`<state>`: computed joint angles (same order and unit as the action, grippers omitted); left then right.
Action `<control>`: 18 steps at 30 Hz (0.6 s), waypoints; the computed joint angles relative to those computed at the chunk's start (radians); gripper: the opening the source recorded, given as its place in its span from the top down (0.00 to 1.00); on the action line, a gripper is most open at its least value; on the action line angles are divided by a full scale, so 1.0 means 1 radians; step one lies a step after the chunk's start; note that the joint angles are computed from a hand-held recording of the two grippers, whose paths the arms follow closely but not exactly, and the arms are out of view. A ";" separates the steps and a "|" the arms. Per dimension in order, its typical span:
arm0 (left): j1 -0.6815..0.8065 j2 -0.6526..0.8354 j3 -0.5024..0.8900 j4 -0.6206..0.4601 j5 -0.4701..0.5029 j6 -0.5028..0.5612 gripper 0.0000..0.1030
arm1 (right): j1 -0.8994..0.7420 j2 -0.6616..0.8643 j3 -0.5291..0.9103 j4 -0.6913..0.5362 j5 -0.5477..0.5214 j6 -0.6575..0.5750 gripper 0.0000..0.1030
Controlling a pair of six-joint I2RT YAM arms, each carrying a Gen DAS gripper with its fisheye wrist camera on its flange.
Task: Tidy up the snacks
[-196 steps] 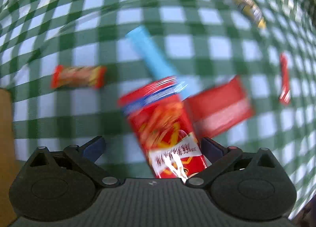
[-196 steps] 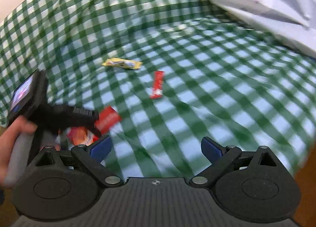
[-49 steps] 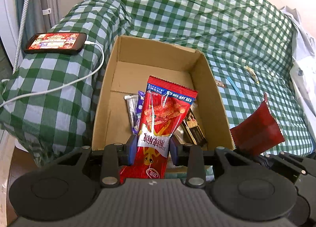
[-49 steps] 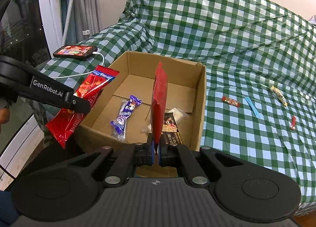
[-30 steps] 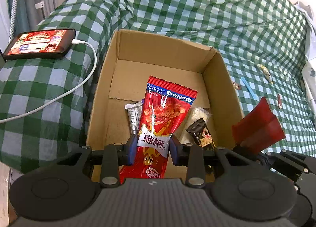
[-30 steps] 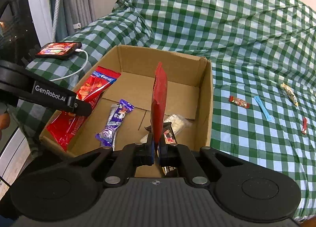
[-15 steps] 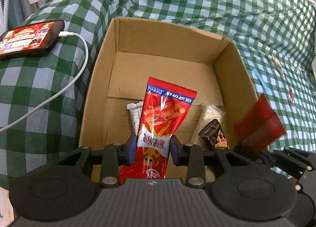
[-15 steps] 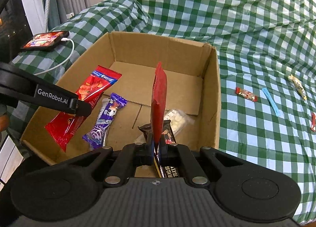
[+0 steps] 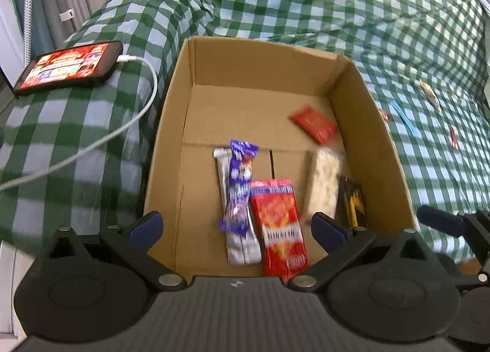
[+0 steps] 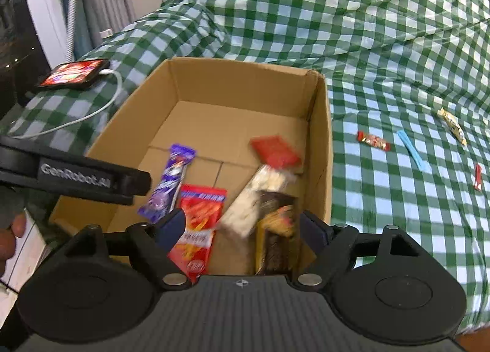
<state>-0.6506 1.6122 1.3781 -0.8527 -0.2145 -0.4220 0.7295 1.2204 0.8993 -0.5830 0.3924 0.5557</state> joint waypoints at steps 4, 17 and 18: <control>-0.067 -0.110 -0.079 -0.032 -0.047 -0.039 0.00 | 0.121 -0.067 -0.009 -0.091 0.085 0.082 0.15; -0.316 -0.309 -0.162 -0.173 -0.260 -0.261 0.00 | 0.524 -0.171 0.019 -0.430 0.396 0.473 0.10; -0.339 -0.318 -0.163 -0.188 -0.286 -0.281 0.00 | 0.549 -0.169 0.025 -0.454 0.412 0.501 0.10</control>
<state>-0.9901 1.2939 1.2155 -1.0403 -0.5005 -0.7031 1.2787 1.0515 0.9243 -1.0365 0.8047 1.0563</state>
